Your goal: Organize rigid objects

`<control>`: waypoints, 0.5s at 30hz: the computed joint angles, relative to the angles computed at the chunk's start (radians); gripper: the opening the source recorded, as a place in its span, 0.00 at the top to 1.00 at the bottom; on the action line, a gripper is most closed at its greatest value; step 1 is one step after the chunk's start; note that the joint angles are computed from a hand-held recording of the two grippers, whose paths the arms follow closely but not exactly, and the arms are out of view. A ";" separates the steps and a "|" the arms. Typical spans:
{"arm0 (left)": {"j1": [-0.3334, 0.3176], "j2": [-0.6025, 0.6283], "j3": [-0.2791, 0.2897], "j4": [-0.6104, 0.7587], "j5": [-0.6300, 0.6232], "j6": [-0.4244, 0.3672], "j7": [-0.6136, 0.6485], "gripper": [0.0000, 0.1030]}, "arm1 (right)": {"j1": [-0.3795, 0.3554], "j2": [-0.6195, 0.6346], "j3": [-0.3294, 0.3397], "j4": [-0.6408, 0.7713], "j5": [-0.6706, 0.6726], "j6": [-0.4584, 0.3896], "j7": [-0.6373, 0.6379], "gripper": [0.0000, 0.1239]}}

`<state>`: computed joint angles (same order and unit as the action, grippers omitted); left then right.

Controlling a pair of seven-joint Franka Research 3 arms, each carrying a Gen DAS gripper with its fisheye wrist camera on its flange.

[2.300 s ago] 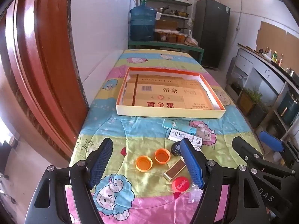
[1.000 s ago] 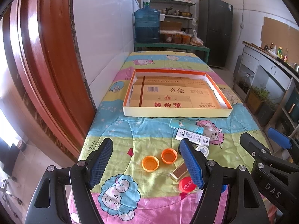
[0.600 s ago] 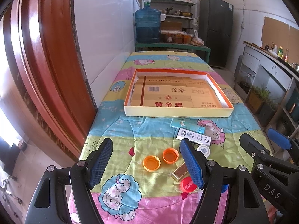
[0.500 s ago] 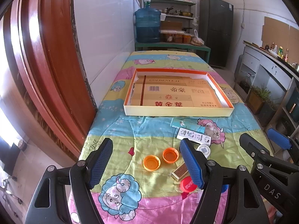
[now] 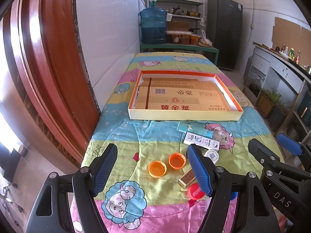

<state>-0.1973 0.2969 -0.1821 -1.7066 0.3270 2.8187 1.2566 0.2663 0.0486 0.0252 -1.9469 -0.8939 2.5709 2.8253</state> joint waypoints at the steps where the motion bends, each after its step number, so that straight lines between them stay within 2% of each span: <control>1: 0.000 0.001 -0.001 0.001 -0.001 0.000 0.001 0.26 | 0.000 0.000 0.000 0.000 0.001 0.000 -0.002 0.38; 15: 0.000 -0.002 0.000 -0.003 0.000 0.002 0.001 0.26 | 0.000 0.000 -0.001 -0.001 0.006 0.002 -0.004 0.38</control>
<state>-0.1975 0.2953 -0.1817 -1.7097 0.3267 2.8206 1.2572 0.2664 0.0488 0.0238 -1.9478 -0.8877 2.5729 2.8216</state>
